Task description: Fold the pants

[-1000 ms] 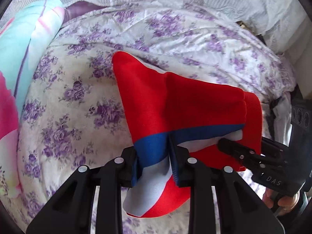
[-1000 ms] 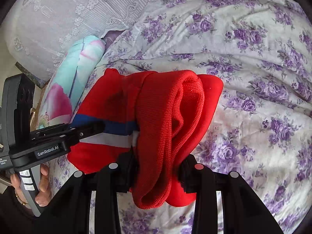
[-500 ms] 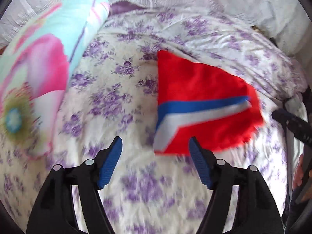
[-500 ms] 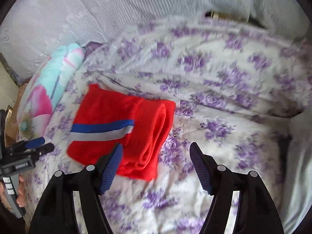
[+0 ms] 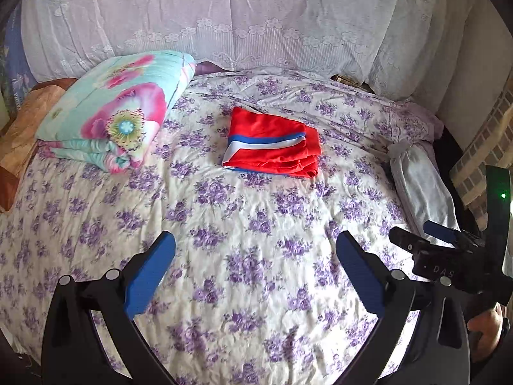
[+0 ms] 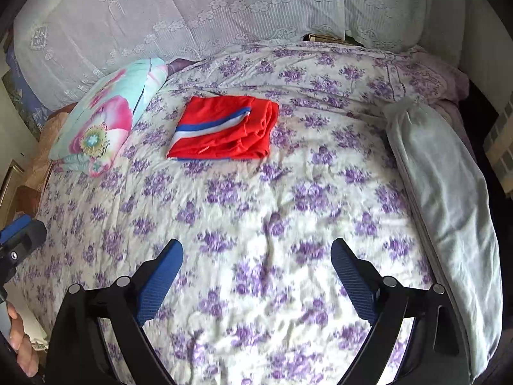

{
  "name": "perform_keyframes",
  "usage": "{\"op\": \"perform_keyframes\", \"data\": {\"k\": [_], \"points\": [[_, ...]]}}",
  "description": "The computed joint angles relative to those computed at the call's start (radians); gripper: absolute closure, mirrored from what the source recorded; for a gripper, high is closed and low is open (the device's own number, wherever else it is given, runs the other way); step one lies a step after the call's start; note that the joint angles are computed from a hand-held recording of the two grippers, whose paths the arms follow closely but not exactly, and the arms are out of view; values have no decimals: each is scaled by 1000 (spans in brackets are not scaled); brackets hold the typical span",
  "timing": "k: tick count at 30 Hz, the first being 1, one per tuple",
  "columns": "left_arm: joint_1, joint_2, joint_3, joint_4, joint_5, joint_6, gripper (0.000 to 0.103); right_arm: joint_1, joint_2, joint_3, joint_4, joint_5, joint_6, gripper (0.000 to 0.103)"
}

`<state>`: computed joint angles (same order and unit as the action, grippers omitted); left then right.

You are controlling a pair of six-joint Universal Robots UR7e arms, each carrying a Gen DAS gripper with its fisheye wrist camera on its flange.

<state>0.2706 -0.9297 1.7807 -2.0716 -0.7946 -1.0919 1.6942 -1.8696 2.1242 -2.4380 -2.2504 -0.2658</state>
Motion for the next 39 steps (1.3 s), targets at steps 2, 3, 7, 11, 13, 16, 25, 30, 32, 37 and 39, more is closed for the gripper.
{"op": "perform_keyframes", "data": {"k": [2, 3, 7, 11, 13, 16, 25, 30, 32, 37, 39], "points": [[-33, -15, 3, 69, -1, -52, 5, 27, -48, 41, 23, -34, 31, 8], [-46, -22, 3, 98, -6, -72, 5, 40, -70, 56, 40, -44, 48, 8], [-95, -34, -10, 213, 14, -147, 5, 91, -138, 81, 102, -47, 110, 8], [-118, -47, -19, 269, 25, -195, 5, 154, -157, 77, 132, -79, 146, 8], [-126, -49, -23, 287, 29, -207, 5, 173, -164, 70, 150, -80, 161, 8], [-136, -50, -28, 313, 33, -223, 5, 193, -170, 67, 163, -82, 176, 8], [-149, -47, -41, 355, 45, -243, 5, 224, -183, 74, 167, -87, 195, 8], [-148, -42, -47, 353, 43, -239, 5, 227, -182, 76, 156, -91, 189, 8], [-147, -42, -48, 352, 41, -238, 5, 226, -182, 76, 161, -86, 193, 8], [-147, -36, -51, 361, 46, -240, 5, 235, -182, 81, 164, -97, 204, 8], [-146, -33, -54, 363, 45, -242, 5, 234, -181, 80, 168, -95, 202, 8]]}}
